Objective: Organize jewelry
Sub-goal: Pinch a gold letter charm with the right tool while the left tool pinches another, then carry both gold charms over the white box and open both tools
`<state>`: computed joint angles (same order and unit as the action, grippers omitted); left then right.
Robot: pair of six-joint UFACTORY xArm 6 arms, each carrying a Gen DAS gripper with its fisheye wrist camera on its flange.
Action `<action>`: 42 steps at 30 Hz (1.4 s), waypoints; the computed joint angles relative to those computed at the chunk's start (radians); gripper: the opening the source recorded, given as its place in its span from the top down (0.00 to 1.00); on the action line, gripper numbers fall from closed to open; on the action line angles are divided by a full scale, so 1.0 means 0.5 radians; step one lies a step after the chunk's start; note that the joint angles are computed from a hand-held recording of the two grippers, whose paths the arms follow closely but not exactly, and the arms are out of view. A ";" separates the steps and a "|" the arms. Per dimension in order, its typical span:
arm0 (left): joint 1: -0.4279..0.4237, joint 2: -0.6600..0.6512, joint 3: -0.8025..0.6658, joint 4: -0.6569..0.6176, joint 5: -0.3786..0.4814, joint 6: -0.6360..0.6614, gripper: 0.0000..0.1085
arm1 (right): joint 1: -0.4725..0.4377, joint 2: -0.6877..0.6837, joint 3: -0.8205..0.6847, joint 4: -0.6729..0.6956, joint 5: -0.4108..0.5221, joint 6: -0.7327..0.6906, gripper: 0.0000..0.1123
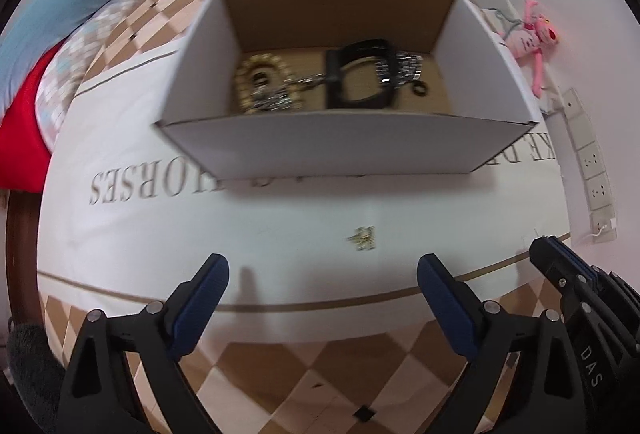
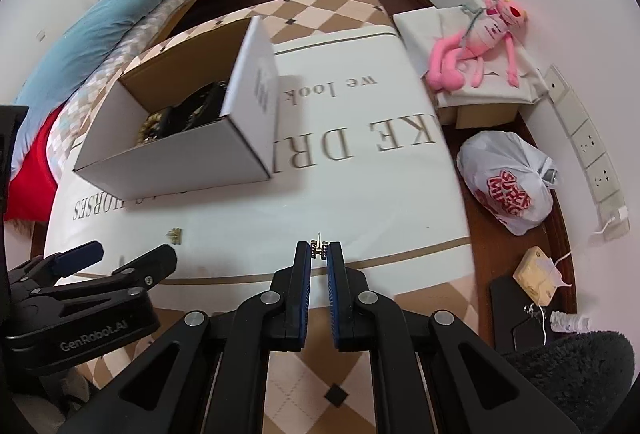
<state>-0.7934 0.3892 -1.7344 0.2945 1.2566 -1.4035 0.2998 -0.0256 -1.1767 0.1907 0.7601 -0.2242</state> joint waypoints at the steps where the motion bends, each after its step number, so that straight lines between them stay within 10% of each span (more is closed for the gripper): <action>1: -0.002 0.034 -0.047 0.009 0.018 0.024 0.24 | -0.004 0.007 -0.007 0.003 0.003 0.000 0.93; 8: 0.009 0.160 -0.211 -0.018 0.063 0.153 0.61 | -0.018 0.022 -0.008 -0.005 -0.021 -0.007 0.92; 23: 0.023 0.176 -0.207 -0.004 -0.013 0.196 0.89 | -0.003 0.023 0.000 -0.015 -0.040 0.000 0.92; 42: 0.012 -0.190 -0.036 0.131 -0.081 0.144 0.89 | 0.014 0.000 -0.214 0.249 0.060 -0.131 0.92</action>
<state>-0.7873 0.2941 -1.7527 0.3599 1.2159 -1.3316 0.3068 -0.0255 -1.2837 0.3150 0.7903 -0.2897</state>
